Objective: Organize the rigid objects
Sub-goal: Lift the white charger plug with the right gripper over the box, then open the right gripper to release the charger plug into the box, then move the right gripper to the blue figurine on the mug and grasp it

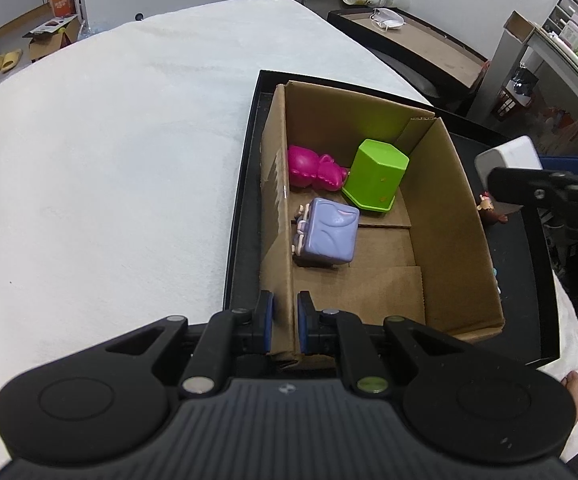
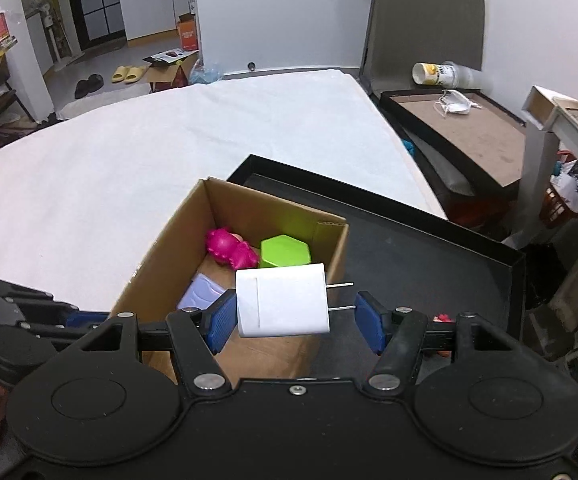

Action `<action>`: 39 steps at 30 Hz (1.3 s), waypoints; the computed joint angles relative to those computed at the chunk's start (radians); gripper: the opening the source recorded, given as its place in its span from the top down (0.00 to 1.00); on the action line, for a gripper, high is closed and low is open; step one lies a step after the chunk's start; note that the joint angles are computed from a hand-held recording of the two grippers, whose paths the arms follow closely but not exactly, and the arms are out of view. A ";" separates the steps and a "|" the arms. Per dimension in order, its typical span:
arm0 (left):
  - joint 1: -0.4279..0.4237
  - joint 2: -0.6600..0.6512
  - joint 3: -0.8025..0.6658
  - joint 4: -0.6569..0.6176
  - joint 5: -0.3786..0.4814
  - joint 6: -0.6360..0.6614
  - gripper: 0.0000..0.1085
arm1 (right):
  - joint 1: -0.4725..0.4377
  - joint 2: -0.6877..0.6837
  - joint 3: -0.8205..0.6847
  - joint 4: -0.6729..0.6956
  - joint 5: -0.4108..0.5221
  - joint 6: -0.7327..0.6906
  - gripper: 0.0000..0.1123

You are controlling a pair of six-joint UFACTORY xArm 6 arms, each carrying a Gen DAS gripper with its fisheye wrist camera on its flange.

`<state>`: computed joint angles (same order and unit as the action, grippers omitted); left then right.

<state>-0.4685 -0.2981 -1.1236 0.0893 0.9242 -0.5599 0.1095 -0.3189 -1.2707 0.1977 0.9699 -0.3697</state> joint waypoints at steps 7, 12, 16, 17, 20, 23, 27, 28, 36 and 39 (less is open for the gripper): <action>0.009 -0.016 0.019 -0.019 -0.017 0.006 0.89 | 0.045 0.018 -0.012 -0.019 0.013 -0.005 0.45; 0.004 -0.015 0.016 -0.006 -0.013 0.003 0.89 | 0.070 0.008 0.013 -0.039 -0.032 -0.002 0.41; 0.003 -0.014 0.015 -0.002 -0.013 -0.003 0.89 | 0.063 0.003 0.008 -0.039 -0.037 0.012 0.38; 0.003 -0.014 0.016 -0.004 -0.014 -0.002 0.89 | 0.059 0.000 0.007 -0.039 -0.038 0.013 0.36; -0.002 -0.010 0.010 0.010 -0.007 -0.013 0.89 | 0.051 -0.008 0.011 -0.059 -0.042 0.030 0.30; -0.009 -0.005 0.003 0.024 0.001 -0.023 0.89 | 0.029 -0.006 0.005 -0.061 -0.023 0.050 0.30; -0.017 0.003 -0.007 0.045 0.012 -0.040 0.89 | -0.019 0.008 -0.012 -0.036 0.016 0.071 0.30; -0.018 0.004 -0.008 0.044 0.012 -0.042 0.89 | -0.030 0.009 -0.012 -0.029 0.022 0.072 0.30; -0.025 0.025 -0.033 0.064 0.035 -0.067 0.89 | -0.111 0.007 0.008 0.031 0.033 0.057 0.30; -0.032 0.033 -0.043 0.080 0.052 -0.076 0.89 | -0.137 0.012 0.008 0.064 0.036 0.048 0.30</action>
<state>-0.5008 -0.2656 -1.1661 0.1693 0.9760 -0.6357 -0.0278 -0.3069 -1.2623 0.2618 1.0060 -0.3212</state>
